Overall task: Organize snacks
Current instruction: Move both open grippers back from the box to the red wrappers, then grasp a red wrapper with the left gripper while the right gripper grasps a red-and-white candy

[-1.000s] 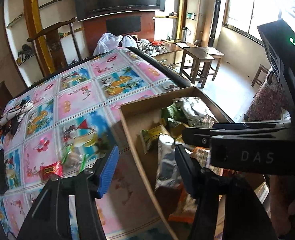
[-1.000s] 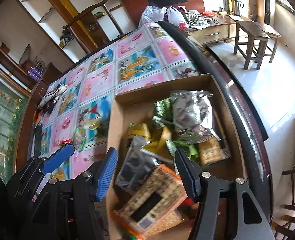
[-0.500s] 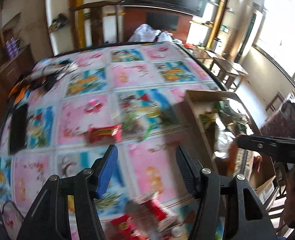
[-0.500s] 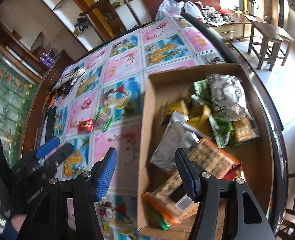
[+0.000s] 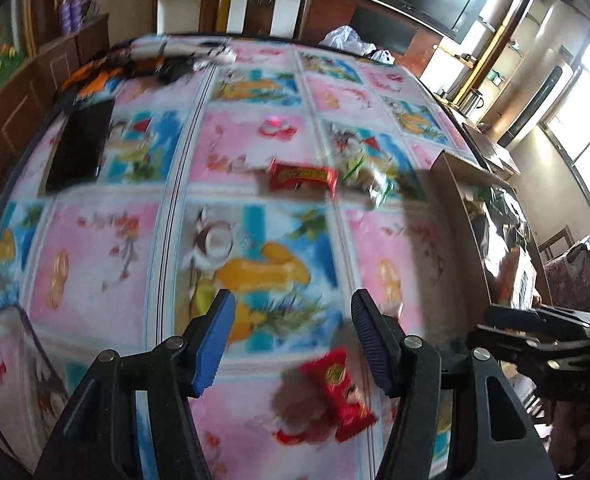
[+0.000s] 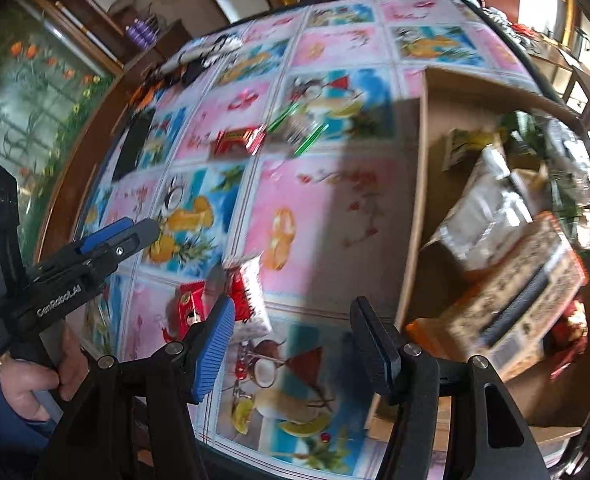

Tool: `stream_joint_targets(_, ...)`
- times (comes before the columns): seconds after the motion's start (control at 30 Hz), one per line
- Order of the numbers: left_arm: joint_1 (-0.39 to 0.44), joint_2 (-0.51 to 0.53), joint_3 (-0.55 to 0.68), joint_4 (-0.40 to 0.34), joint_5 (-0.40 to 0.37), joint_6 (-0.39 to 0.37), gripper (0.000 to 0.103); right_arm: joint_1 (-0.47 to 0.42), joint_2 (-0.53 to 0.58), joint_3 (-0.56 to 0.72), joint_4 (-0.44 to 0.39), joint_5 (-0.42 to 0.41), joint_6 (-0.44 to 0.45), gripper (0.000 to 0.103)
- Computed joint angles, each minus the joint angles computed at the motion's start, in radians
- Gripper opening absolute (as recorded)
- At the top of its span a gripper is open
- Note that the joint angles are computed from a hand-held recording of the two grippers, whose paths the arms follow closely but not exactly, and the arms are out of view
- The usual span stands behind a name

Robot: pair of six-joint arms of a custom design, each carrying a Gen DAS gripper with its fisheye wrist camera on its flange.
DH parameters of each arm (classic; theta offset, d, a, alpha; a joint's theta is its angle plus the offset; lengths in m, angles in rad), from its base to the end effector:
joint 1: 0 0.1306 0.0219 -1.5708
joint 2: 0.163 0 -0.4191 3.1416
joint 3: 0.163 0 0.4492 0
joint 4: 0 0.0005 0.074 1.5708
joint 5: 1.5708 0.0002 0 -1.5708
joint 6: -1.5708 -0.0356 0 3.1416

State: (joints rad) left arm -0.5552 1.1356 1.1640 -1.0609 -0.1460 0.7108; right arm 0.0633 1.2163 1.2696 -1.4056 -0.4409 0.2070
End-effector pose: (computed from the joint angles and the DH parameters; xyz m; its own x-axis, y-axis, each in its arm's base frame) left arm 0.3543 -0.2143 0.4531 -0.8518 -0.2312 -0.4700 -0.1288 0.9622 -0.2398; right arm 0.4118 0.0408 0.4623 -0.9227 -0.2447 -0.2978 -0.3466 0.8649 0.3632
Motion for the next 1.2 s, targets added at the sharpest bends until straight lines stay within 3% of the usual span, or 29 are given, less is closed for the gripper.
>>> stream_joint_targets(0.37,-0.019,-0.096,-0.092,-0.047,0.028,0.055,0.059,0.126,0.02,-0.035,0.028,0.055,-0.007,0.062)
stream_joint_targets(0.57,-0.02,-0.121,-0.111,-0.059,0.045,0.068,0.059,0.18,0.036,-0.044,0.055,0.094,-0.005,0.044)
stream_joint_targets(0.6,-0.022,-0.12,-0.111,-0.058,0.049,0.067,0.059,0.184,0.039,-0.046,0.055,0.102,0.0,0.036)
stream_joint_targets(0.67,-0.031,-0.112,-0.109,-0.053,0.059,0.064,0.059,0.186,0.033,-0.053,0.068,0.123,0.005,0.026)
stream_joint_targets(1.0,-0.095,-0.011,-0.057,-0.015,0.111,0.049,0.059,0.103,0.018,-0.065,0.052,0.114,0.03,0.024)
stream_joint_targets(1.2,-0.126,0.041,-0.034,-0.022,0.073,0.053,0.037,0.073,0.011,-0.075,0.037,0.095,0.057,0.024)
